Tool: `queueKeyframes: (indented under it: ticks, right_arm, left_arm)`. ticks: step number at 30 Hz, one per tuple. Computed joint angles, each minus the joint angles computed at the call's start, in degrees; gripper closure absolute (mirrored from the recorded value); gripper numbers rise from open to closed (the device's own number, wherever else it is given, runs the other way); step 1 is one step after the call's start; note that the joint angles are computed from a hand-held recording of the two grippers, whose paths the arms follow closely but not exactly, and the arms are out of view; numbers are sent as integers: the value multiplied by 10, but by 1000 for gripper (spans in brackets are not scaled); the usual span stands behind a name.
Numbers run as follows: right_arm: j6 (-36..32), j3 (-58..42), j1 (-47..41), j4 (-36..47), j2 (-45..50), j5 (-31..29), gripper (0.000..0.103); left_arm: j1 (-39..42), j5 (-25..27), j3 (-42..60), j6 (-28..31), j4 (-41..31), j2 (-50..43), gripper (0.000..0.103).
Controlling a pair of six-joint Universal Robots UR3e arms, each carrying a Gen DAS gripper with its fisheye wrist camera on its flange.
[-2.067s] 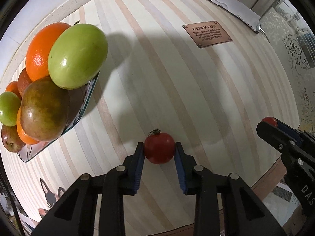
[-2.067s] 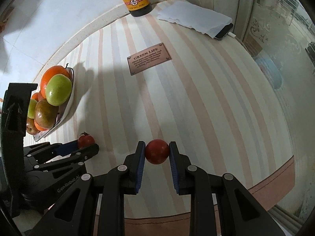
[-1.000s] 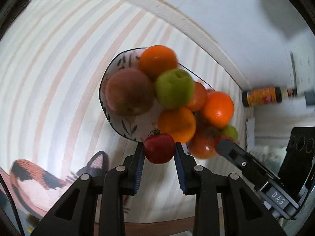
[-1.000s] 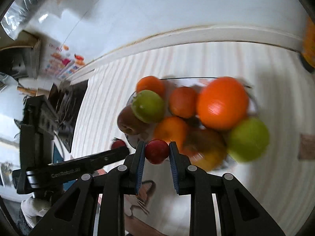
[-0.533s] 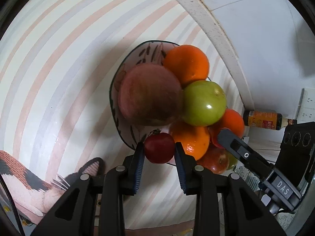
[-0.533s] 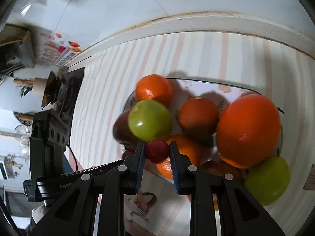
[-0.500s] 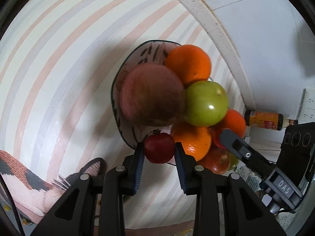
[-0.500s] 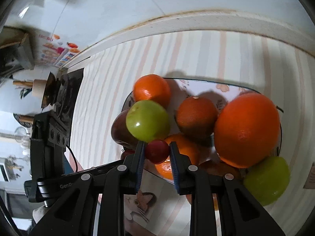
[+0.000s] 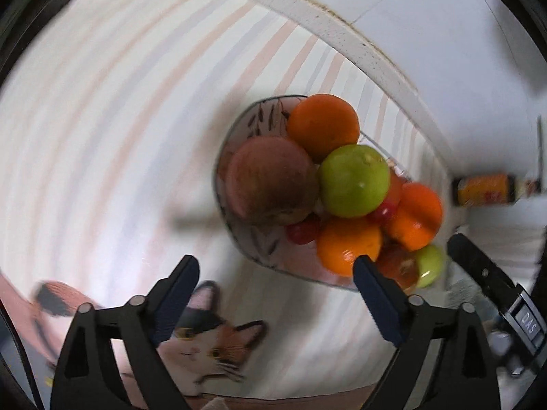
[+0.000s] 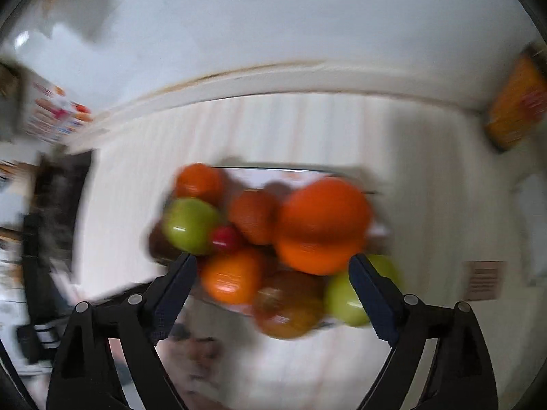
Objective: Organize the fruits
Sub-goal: 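Lift both open tools away from the plate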
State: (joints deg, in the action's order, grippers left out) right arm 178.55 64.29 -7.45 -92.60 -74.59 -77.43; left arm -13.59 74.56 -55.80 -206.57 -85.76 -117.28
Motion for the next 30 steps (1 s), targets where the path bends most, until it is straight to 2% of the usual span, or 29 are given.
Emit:
queueKeyframes:
  ticks: [2, 3, 5, 12, 18, 24, 26, 30]
  right_arm:
    - [7, 24, 26, -16, -27, -75, 8]
    - [9, 36, 31, -21, -38, -90, 8]
    - [12, 65, 35, -26, -65, -109, 8]
    - [40, 150, 32, -12, -181, -112, 7]
    - [97, 151, 71, 39, -285, -149, 7]
    - [193, 73, 148, 133, -358, -200, 7]
    - [244, 15, 207, 177, -359, -243, 7]
    - [389, -157, 366, 305, -309, -342, 7]
  left_arm:
    - [-30, 75, 46, 15, -35, -7, 7]
    - [-47, 114, 68, 23, -55, -11, 6]
    - [-68, 160, 85, 31, -74, -9, 6]
    - [-96, 199, 56, 40, -79, 52, 6]
    - [-140, 264, 29, 45, -86, 129, 6]
    - [-167, 285, -5, 59, -106, 250, 6]
    - [-179, 297, 5, 58, -125, 276, 6]
    - [-219, 329, 46, 40, -178, 322, 6]
